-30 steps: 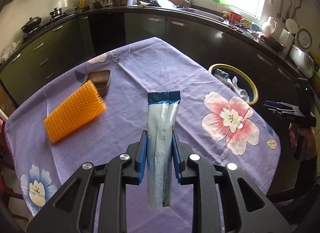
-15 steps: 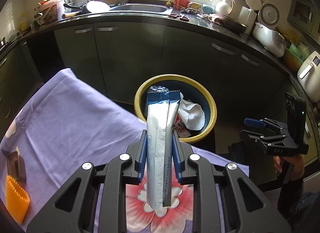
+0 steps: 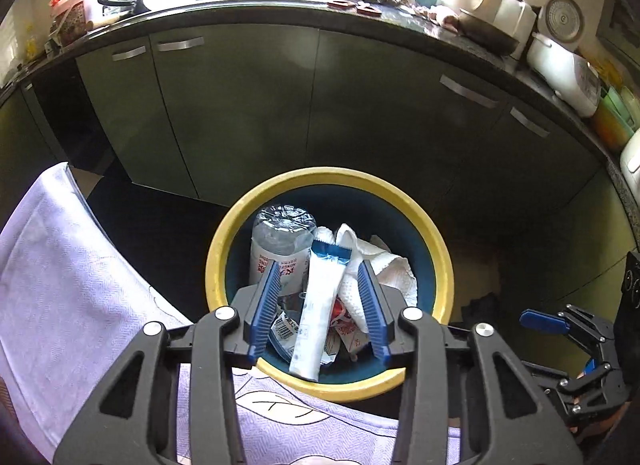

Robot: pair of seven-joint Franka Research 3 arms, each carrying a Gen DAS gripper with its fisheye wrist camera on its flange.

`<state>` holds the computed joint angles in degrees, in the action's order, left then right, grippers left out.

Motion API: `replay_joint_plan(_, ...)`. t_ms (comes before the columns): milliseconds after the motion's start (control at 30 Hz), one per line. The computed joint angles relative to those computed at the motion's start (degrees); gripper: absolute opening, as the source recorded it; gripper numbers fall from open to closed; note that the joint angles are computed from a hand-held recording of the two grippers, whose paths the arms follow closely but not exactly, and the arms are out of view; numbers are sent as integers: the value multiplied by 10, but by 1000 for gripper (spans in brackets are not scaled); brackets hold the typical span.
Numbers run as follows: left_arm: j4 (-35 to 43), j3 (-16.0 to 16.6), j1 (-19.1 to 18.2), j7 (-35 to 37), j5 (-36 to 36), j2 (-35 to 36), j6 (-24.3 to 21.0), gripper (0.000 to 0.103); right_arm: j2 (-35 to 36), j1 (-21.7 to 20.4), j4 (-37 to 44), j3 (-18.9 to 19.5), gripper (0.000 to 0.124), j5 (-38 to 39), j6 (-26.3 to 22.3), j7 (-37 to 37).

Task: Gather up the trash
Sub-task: 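Carry the sachet over the bin and open the left gripper, then reach the right gripper to the brown square plastic tray and grasp it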

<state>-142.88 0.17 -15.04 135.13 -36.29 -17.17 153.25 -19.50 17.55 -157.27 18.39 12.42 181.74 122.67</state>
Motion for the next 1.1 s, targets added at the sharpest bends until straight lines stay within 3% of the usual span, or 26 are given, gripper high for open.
replay_joint_plan(100, -29, 26, -2, 33, -35, -45, 4, 41, -1, -12, 5, 13, 70, -8, -10, 6)
replay_joint_plan(267, -114, 101, 9, 81, -63, -176, 12, 54, 8, -28, 23, 28, 70, -32, -30, 20)
replay_joint_plan(433, -185, 173, 102, 67, 20, -305, -30, 56, 28, -18, 57, 26, 70, -63, -54, 29)
replay_joint_plan(600, -218, 258, 193, 97, 88, -382, -46, 63, 73, 8, 122, 22, 70, -105, -86, 26)
replay_joint_plan(733, -204, 315, 257, 134, 130, -389, -93, 68, 139, 51, 220, 7, 70, -152, -137, -5)
replay_joint_plan(933, -189, 370, 315, 232, 155, -387, -145, 75, 278, 124, 438, -4, 70, -111, -226, -202)
replay_joint_plan(1100, -184, 395, 346, 296, 133, -390, -187, 80, 421, 192, 680, -13, 72, -160, -347, -334)
